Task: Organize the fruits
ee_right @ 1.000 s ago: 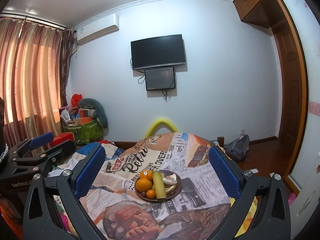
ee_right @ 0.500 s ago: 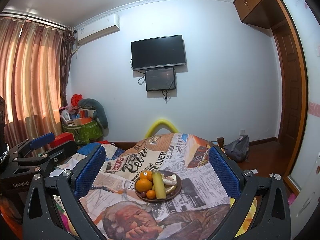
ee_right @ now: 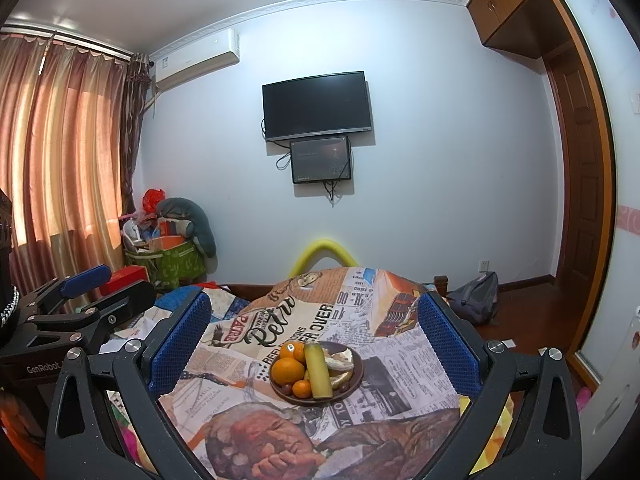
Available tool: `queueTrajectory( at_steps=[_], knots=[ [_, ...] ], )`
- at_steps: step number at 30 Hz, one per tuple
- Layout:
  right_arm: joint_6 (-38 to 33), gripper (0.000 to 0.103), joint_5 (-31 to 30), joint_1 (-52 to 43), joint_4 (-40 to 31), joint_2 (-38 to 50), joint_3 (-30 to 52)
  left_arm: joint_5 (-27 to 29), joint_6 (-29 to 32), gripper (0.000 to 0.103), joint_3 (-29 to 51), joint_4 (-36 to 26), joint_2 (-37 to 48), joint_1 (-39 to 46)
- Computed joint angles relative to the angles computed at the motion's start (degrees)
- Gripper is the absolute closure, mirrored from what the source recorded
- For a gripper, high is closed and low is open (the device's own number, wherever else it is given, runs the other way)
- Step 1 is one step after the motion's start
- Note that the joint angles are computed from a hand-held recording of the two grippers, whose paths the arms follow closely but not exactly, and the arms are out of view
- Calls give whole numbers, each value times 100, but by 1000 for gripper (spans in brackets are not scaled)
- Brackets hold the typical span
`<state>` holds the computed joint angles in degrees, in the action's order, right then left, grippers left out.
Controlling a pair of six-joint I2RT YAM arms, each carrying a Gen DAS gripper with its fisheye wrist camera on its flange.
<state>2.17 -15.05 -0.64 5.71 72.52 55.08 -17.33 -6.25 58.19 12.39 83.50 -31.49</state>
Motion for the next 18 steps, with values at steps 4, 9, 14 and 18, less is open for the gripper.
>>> queueTrajectory(
  at_steps=[4, 9, 14, 18],
  knots=[
    [-4, 0, 4, 2, 20, -8, -15, 4, 13, 0, -7, 30, 5, -11],
    [-8, 0, -21, -23, 18, -22, -23, 80, 51, 0, 40, -83, 15, -18],
    [-10, 0, -26, -31, 12, -32, -30, 118, 64, 0, 47, -104, 22, -25],
    [-16, 0, -53, -68, -32, -28, 5, 150, 64, 0, 51, -122, 12, -5]
  ],
)
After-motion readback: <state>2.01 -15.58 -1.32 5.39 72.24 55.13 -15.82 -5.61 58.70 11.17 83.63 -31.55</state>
